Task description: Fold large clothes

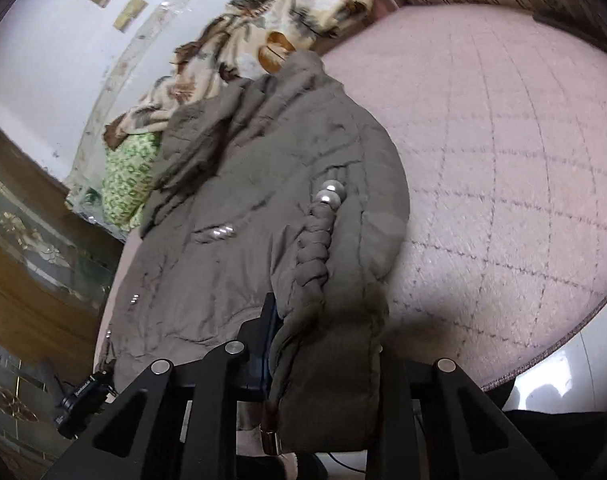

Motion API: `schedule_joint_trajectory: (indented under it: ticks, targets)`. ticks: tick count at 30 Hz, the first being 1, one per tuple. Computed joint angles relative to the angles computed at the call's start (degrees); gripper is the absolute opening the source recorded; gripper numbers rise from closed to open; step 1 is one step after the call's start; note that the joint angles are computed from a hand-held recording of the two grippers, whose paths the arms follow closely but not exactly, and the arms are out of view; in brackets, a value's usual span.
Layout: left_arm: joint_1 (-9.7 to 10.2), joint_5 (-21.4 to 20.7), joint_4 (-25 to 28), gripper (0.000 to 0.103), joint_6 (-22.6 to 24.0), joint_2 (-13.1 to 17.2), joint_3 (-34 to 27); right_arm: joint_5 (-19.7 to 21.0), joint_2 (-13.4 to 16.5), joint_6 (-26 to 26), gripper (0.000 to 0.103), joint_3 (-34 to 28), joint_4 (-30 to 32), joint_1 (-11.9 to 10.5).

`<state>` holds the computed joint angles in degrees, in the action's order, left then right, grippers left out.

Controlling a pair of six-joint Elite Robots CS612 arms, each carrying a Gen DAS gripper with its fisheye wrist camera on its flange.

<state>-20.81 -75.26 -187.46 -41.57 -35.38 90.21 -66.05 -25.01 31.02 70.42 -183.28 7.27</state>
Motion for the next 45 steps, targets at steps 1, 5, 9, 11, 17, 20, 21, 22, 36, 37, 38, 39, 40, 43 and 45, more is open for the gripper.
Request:
schedule_joint_trajectory:
  ticks: [1,5,9,11,17,20,21,22,36,37,38,39,40,43,45]
  targets:
    - [-0.02,0.25,-0.32,0.043,-0.08,0.20,-0.16,1.21,0.45,0.84,0.026,-0.57,0.95,-0.24]
    - [-0.10,-0.17,-0.65,0.066,-0.21,0.80,-1.13,6.16,2.00,7.59,0.027,-1.36,-1.61,-1.38]
    - [-0.81,1.27,3.08,0.075,2.51,0.52,-2.05,5.86,2.22,8.05,0.028,-1.31,-2.89,-1.29]
    - [-0.84,1.60,3.93,0.075,2.27,0.37,-2.18,5.54,2.13,8.08,0.029,-1.29,-2.65,-1.19]
    - [-1.07,2.78,4.57,0.073,3.56,0.34,-2.15,6.42,2.01,8.45,0.031,-2.33,0.47,-1.31]
    - [-1.58,4.67,3.12,0.063,5.48,0.39,-1.45,6.09,2.22,7.93,0.028,-2.05,-1.42,-1.23]
    - [-1.61,4.81,2.60,0.061,5.78,0.42,-1.33,5.02,2.04,6.66,0.026,-1.80,-1.65,-1.00]
    - [-1.67,5.23,1.96,0.055,5.93,0.45,-1.17,3.60,1.68,4.62,0.024,-1.51,-1.43,-0.67]
    - [-4.07,13.47,-8.62,0.015,16.40,-0.06,0.14,-4.36,-1.35,-5.45,0.016,2.68,-11.39,0.87]
    - [-4.11,13.36,-9.12,0.015,16.67,-0.17,0.21,-4.35,-1.58,-5.79,0.016,2.93,-12.23,0.94]
    - [-4.14,13.22,-9.79,0.015,16.90,-0.30,0.32,-4.14,-1.82,-6.03,0.016,3.16,-13.10,0.94]
    - [-4.19,13.23,-10.43,0.014,17.24,-0.40,0.42,-3.88,-2.11,-6.46,0.015,3.44,-13.83,0.93]
    - [-4.23,13.12,-11.24,0.014,17.73,-0.50,0.58,-3.84,-2.44,-7.08,0.015,3.72,-14.29,0.96]
    - [-4.69,13.99,-13.73,0.014,19.80,-0.90,1.16,-3.67,-3.39,-8.50,0.015,4.60,-15.51,1.14]
    - [-4.90,13.77,-15.17,0.014,20.86,-1.42,1.75,-3.41,-3.95,-8.85,0.015,5.29,-16.34,1.16]
